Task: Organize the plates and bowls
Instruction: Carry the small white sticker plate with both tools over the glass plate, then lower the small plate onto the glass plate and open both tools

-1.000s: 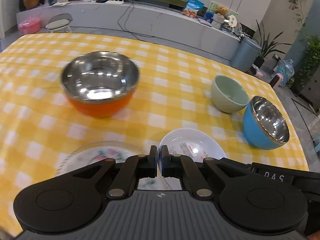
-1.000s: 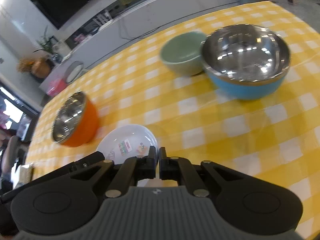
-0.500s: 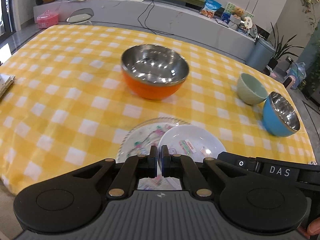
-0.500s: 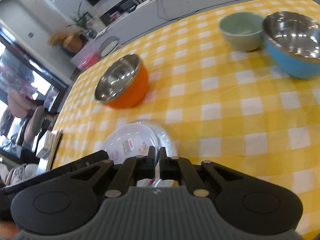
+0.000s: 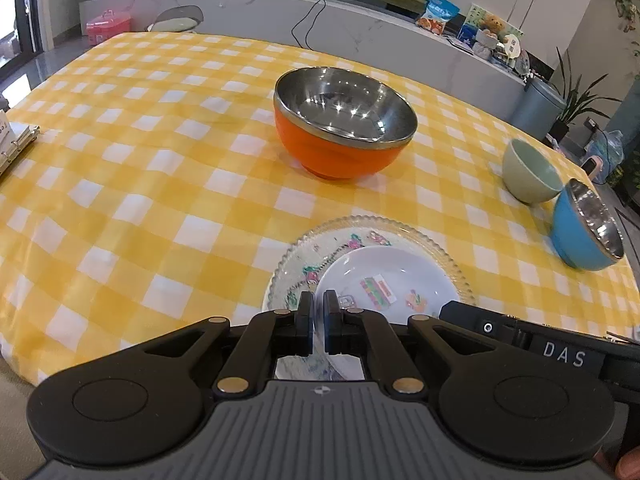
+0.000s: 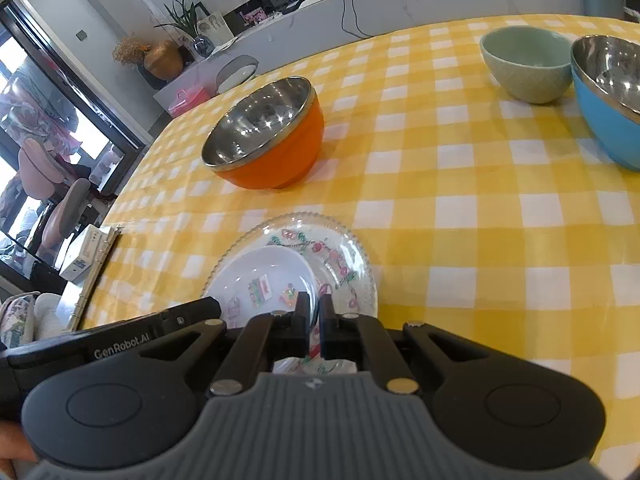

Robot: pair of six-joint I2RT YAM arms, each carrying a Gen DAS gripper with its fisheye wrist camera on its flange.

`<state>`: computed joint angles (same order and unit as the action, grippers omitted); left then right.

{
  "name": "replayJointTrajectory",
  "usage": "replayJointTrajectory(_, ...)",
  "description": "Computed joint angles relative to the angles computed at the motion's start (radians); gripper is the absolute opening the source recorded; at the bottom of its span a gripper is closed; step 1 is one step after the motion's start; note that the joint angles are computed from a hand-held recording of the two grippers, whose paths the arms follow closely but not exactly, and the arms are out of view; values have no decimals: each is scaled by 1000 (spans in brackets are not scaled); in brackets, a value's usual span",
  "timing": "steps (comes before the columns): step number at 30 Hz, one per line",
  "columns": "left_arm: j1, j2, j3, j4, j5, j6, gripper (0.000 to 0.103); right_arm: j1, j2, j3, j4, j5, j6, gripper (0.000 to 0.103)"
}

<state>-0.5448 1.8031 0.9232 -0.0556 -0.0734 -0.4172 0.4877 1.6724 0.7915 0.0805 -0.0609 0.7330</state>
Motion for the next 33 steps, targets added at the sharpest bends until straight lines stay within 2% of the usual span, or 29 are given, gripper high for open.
replayJointTrajectory(8, -4, 26, -1, 33, -15, 22, 5, 10, 39, 17, 10, 35, -28, 1)
replayJointTrajectory(14, -19, 29, 1, 33, -42, 53, 6, 29, 47, 45, -29, 68, -64, 2)
replayJointTrajectory(19, -25, 33, 0, 40, -53, 62, 8, 36, 45, 44, -26, 75, -81, 7)
replayJointTrajectory(20, -23, 31, -3, 45, -49, 62, 12, 36, 42, 43, -25, 76, -85, 8)
replayJointTrajectory(22, -20, 24, -10, 53, -40, 61, 19, 38, 34, 41, -22, 80, -92, 15)
replayJointTrajectory(24, -18, 11, -19, 63, -39, 56, 24, 44, 18, 31, -11, 93, -102, 27)
replayJointTrajectory(33, -27, -36, -21, 57, -50, 48, 29, 59, -24, 49, -84, 186, -145, 32)
